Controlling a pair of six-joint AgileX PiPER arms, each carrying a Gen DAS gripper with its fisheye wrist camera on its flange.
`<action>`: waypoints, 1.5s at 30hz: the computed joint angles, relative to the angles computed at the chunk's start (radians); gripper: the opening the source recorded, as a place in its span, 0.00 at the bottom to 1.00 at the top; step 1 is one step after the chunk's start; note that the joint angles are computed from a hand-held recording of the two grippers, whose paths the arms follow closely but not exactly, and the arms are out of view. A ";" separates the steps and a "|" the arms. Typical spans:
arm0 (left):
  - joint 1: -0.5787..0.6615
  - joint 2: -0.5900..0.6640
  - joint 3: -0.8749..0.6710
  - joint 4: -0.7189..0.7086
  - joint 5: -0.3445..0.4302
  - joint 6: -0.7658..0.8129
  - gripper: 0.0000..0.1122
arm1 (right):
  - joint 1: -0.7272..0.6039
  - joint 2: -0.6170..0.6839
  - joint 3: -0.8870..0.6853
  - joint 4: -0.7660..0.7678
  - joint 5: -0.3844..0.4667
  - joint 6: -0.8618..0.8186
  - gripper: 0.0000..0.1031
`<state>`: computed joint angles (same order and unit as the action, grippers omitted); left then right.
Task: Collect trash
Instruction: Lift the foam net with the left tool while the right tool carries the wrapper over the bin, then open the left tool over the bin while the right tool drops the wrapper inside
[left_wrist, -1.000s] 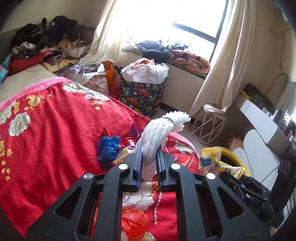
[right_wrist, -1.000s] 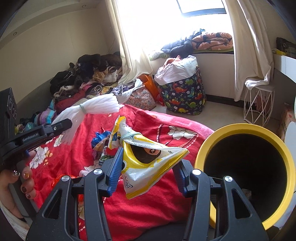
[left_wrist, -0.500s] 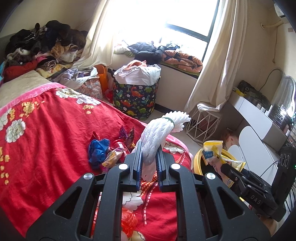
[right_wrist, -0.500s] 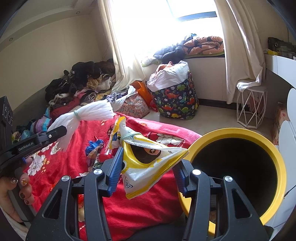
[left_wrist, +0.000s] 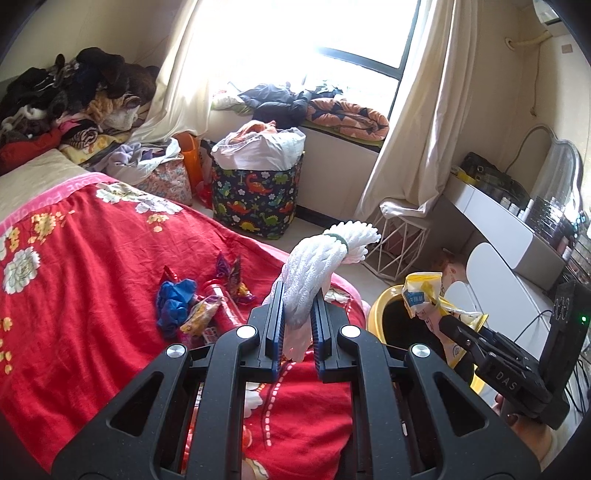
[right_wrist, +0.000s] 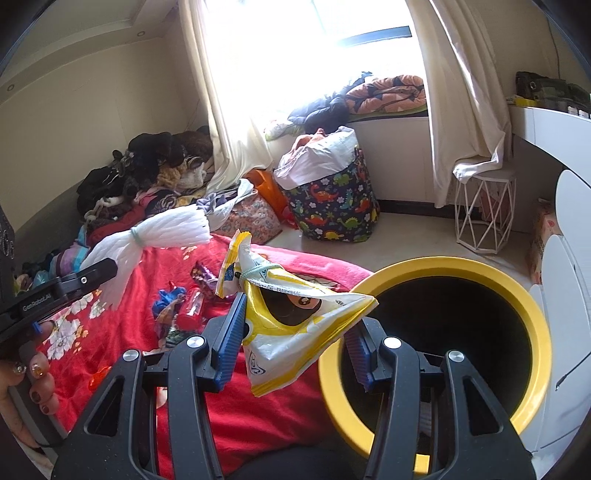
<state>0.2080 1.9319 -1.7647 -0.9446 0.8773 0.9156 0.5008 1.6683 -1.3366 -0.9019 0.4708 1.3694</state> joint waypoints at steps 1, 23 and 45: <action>-0.003 -0.003 0.005 -0.002 -0.001 0.005 0.07 | -0.002 -0.006 0.008 -0.009 0.002 0.011 0.47; -0.070 -0.056 0.093 -0.009 -0.014 0.060 0.07 | -0.049 -0.087 0.125 -0.141 0.042 0.204 0.47; -0.150 -0.079 0.169 0.019 -0.049 0.086 0.07 | -0.102 -0.115 0.191 -0.165 0.057 0.281 0.47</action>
